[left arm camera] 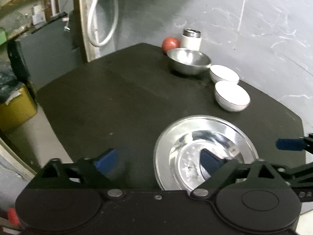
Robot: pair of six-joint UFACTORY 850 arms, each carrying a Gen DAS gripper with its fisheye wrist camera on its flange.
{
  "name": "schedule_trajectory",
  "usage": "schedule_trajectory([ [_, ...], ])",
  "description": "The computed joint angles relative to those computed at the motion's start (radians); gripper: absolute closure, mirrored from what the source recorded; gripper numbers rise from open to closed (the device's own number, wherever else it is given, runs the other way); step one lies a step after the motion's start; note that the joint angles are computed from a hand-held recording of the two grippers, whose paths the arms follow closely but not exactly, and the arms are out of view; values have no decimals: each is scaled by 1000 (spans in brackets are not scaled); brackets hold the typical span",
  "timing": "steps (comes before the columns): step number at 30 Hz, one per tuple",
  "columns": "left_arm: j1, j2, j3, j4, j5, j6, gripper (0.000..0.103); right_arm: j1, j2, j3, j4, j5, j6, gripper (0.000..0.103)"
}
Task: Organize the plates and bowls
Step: 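Open both grippers to release the labeled plate on the stack, then move both grippers to the rim of the steel bowl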
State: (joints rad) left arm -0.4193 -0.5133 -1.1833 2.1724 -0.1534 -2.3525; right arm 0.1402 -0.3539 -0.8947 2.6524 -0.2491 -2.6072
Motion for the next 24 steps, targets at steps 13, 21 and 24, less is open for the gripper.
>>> schedule_trajectory([
  [13,-17,-7,-17,-258,-36,235,1,-48,38,33,-63,-36,96,1],
  [21,-2,5,20,41,-42,-145,1,-48,52,57,-22,-15,84,1],
  [24,1,5,26,64,-57,-247,1,-46,66,55,-47,25,71,1],
])
